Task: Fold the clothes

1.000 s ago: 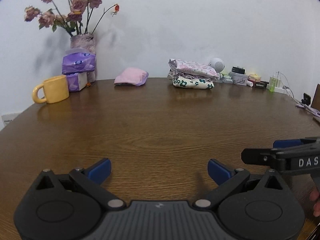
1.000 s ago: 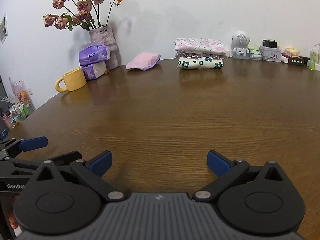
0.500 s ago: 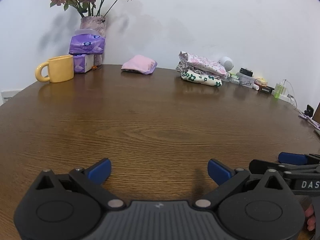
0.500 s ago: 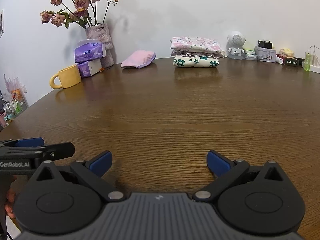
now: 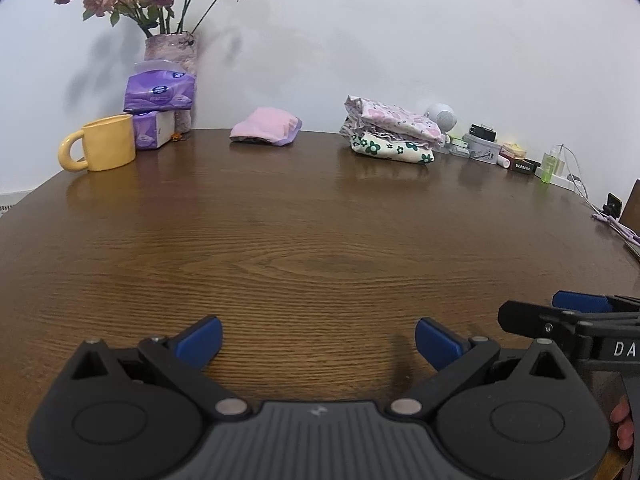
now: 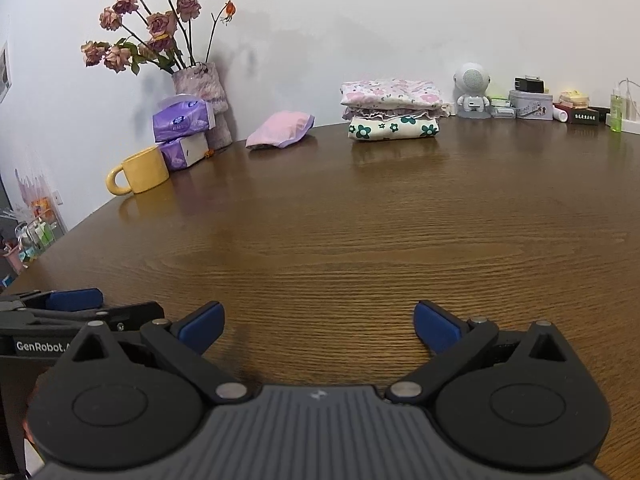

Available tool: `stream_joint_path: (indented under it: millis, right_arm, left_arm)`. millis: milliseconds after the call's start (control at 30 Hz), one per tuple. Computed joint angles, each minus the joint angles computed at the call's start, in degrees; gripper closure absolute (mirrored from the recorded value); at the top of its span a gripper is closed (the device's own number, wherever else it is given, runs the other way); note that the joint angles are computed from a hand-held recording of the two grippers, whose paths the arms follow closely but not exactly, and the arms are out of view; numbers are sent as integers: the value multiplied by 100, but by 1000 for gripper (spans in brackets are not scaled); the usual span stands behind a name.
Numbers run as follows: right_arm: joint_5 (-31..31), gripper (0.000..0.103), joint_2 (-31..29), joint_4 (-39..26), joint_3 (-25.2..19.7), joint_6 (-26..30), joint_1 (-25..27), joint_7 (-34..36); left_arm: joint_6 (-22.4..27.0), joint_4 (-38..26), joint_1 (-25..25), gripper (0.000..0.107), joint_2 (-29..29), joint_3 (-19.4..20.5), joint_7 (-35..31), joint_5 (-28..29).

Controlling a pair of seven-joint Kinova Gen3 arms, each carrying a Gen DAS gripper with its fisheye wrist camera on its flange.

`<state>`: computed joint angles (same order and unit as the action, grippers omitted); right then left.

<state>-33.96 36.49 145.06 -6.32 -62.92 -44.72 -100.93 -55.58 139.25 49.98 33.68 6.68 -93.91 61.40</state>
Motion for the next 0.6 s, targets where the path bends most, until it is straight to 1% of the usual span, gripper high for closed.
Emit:
stream_joint_path:
  millis: [133, 333, 600]
  right_arm:
    - [-93, 0, -11, -36, 13, 56, -53, 69]
    - [-125, 0, -3, -35, 3, 32, -68, 53]
    - [-296, 0, -46, -95, 34, 168, -162, 211]
  left_arm:
    - [42, -12, -23, 5, -8, -10, -78, -20]
    - [-31, 62, -46, 5, 11, -11, 121, -164]
    - [-13, 53, -25, 5, 5, -26, 85, -135]
